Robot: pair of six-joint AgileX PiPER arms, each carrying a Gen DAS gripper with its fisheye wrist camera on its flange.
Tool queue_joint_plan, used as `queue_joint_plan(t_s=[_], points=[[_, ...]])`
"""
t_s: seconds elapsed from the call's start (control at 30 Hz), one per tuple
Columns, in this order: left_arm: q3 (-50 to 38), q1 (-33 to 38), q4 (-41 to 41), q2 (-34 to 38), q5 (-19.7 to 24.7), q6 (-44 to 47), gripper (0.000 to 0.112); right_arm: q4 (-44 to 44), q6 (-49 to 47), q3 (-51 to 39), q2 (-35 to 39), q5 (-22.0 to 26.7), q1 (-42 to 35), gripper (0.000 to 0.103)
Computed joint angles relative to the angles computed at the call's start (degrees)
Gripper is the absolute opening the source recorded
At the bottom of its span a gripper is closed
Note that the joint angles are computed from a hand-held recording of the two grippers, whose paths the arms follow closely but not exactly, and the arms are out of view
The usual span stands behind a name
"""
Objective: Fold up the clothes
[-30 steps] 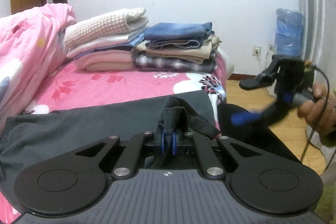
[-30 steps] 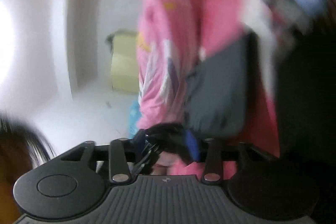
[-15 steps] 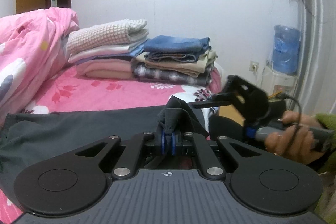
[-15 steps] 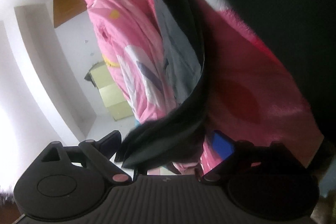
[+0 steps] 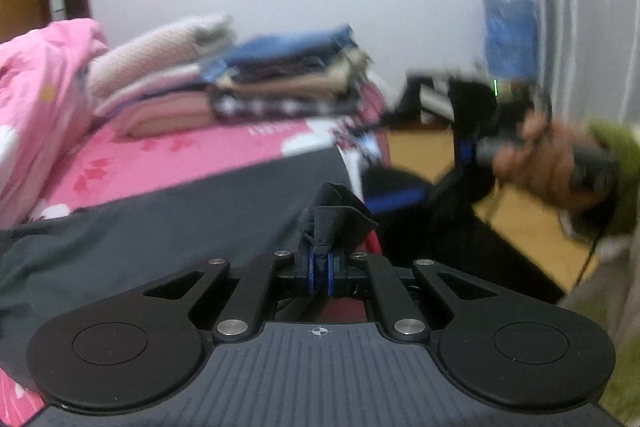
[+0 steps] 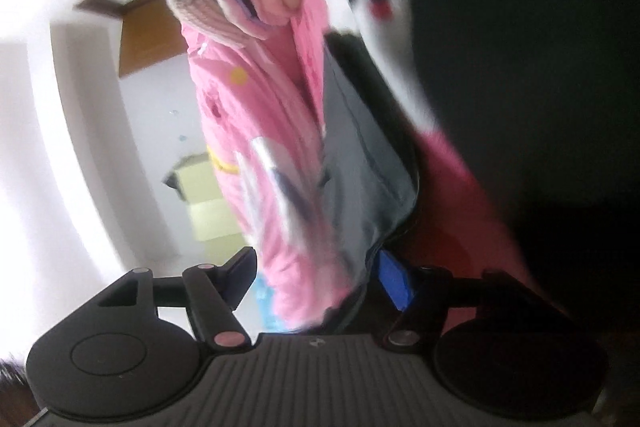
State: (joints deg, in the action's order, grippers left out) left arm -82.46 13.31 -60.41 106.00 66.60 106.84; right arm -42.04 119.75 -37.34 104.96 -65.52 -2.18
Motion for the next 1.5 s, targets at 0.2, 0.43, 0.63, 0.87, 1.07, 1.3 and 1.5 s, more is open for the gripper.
queue_joint_plan(t_s=[0.2,0.43,0.63,0.87,1.07,1.3,1.5], points=[[3.32,-0.87,2.84,-0.68,-3.06,3.14,0.004,-17.06,-10.07,-1.24,-15.58,20.72,-3.45,0.065],[3.12,-0.86,5.46,-0.63,-2.16,3.24,0.004,-50.52,-33.86,-11.84,-23.11,38.45,12.86,0.073],[4.48,-0.90,6.66,-1.44,-2.61,3.25,0.004,-41.42,-67.82,-11.36,-18.99,52.00,25.62,0.073],[5.93,0.43,6.23,-2.34,-2.89,0.51,0.007,-15.61,-99.87,-12.10,-12.51,51.89,28.86,0.024],[6.49,4.48,5.80,-3.75,-0.47,-0.63,0.010,-25.85,-81.84,-13.15,-11.30,45.80,25.02,0.007],[7.93,7.32,8.46,-4.87,-5.52,-1.10,0.010,-41.83,-42.56,-15.84,-8.13,29.56,14.32,0.007],[8.95,6.59,5.42,-4.21,-14.45,-0.21,0.010,-44.48,-11.39,-22.05,0.70,12.57,4.07,0.007]])
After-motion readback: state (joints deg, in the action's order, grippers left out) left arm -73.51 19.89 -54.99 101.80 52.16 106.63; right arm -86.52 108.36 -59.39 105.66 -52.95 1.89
